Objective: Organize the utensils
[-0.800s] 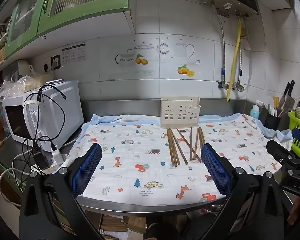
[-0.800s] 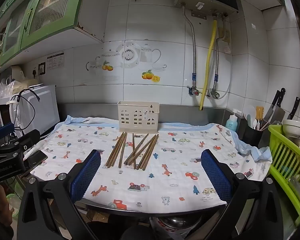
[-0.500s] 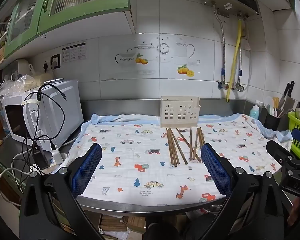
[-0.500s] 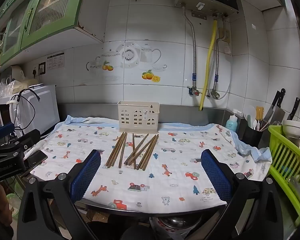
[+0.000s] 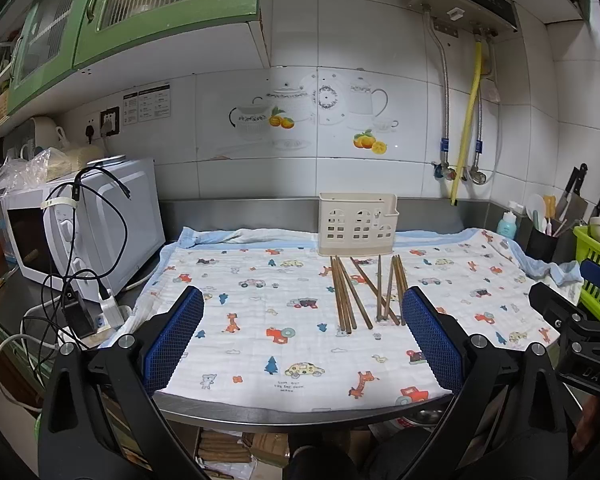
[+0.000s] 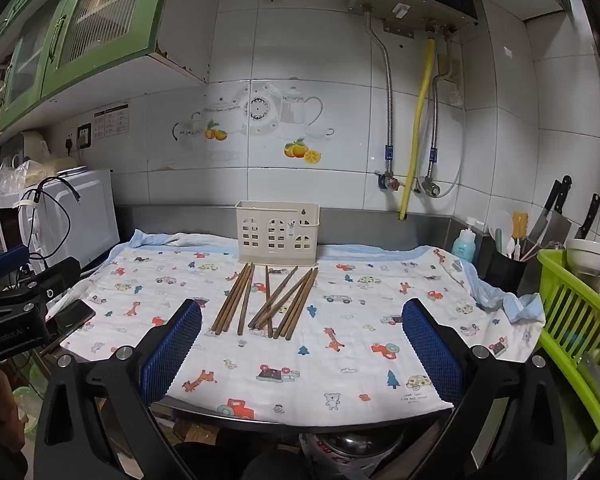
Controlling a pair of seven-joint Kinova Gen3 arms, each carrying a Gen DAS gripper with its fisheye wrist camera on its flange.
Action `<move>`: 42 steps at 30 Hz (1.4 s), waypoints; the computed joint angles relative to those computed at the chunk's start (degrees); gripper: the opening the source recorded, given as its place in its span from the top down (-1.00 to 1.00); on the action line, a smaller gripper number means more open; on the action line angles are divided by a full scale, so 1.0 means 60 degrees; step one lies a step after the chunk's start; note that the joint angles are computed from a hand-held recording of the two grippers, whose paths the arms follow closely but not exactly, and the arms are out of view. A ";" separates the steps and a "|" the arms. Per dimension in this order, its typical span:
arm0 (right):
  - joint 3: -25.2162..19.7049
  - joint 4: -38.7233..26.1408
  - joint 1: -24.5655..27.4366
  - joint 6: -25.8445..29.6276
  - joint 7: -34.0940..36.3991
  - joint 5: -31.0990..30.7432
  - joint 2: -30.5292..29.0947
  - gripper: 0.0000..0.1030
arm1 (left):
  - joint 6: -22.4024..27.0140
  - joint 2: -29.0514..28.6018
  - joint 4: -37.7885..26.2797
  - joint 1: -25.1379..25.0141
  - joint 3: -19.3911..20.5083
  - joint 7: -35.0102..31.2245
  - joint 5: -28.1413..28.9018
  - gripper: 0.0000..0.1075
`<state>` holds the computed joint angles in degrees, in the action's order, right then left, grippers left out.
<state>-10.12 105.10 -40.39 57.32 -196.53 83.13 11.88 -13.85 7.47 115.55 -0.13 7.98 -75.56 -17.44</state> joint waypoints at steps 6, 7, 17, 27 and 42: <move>0.0024 -0.0043 -0.0018 0.0007 0.0000 0.0006 0.0063 -0.89 | -0.0025 -0.0028 0.0025 0.0150 -0.0062 -0.0180 0.0233 -0.83; 0.0024 -0.0034 -0.0028 0.0036 -0.0012 0.0008 0.0059 -0.89 | -0.0018 -0.0035 0.0022 0.0241 -0.0121 -0.0251 0.0315 -0.83; 0.0026 -0.0098 -0.0076 0.0059 0.0016 -0.0019 0.0094 -0.89 | -0.0062 -0.0026 0.0023 -0.0046 0.0070 0.0177 -0.0145 -0.83; 0.0033 -0.0104 -0.0088 0.0048 -0.0008 0.0002 0.0118 -0.89 | -0.0102 -0.0008 0.0040 0.0018 -0.0003 0.0190 -0.0151 -0.83; 0.0034 -0.0103 -0.0021 -0.0061 0.0156 -0.0072 0.0059 -0.89 | 0.0188 0.0117 -0.0170 -0.0683 0.0586 0.1343 -0.1264 -0.83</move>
